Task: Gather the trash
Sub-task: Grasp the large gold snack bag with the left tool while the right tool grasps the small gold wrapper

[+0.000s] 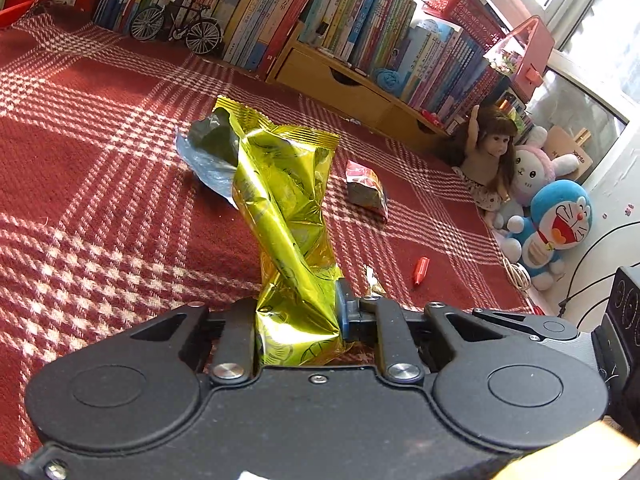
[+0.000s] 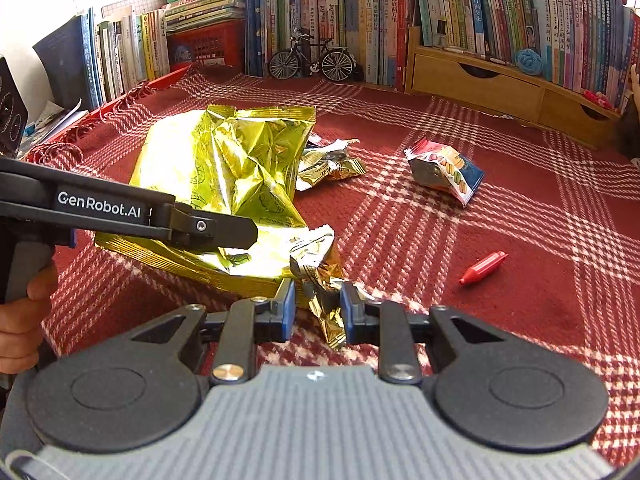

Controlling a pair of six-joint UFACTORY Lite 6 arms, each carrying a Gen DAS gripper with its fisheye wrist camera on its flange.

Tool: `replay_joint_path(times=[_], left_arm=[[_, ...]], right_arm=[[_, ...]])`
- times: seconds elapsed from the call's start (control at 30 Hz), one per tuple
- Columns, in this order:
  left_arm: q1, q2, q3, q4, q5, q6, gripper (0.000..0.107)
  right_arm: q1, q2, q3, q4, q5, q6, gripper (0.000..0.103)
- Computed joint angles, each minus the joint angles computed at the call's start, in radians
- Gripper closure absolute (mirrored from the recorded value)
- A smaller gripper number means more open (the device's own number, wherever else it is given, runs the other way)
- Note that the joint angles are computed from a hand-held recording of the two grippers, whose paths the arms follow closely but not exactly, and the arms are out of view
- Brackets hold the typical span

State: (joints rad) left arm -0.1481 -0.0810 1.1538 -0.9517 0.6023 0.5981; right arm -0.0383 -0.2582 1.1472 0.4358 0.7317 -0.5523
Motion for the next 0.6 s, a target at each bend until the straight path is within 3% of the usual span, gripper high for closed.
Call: replay_joint_path(times=[0.43, 0.53, 0.6], left_arm=[[-0.099, -0.236, -0.100, 0.350, -0.118, -0.223, 0.092], [-0.112, -0.287, -0.130, 0.418, -0.130, -0.273, 0.092], [-0.122, -0.319, -0.146, 0.485, -0.146, -0.324, 0.092]], right_arm=[[-0.077, -0.084, -0.028, 0.088, 0.077, -0.070, 0.077], [-0.076, -0.102, -0.040, 0.071, 0.062, -0.056, 0.063], [-0.088, -0.091, -0.033, 0.088, 0.064, -0.050, 0.047]])
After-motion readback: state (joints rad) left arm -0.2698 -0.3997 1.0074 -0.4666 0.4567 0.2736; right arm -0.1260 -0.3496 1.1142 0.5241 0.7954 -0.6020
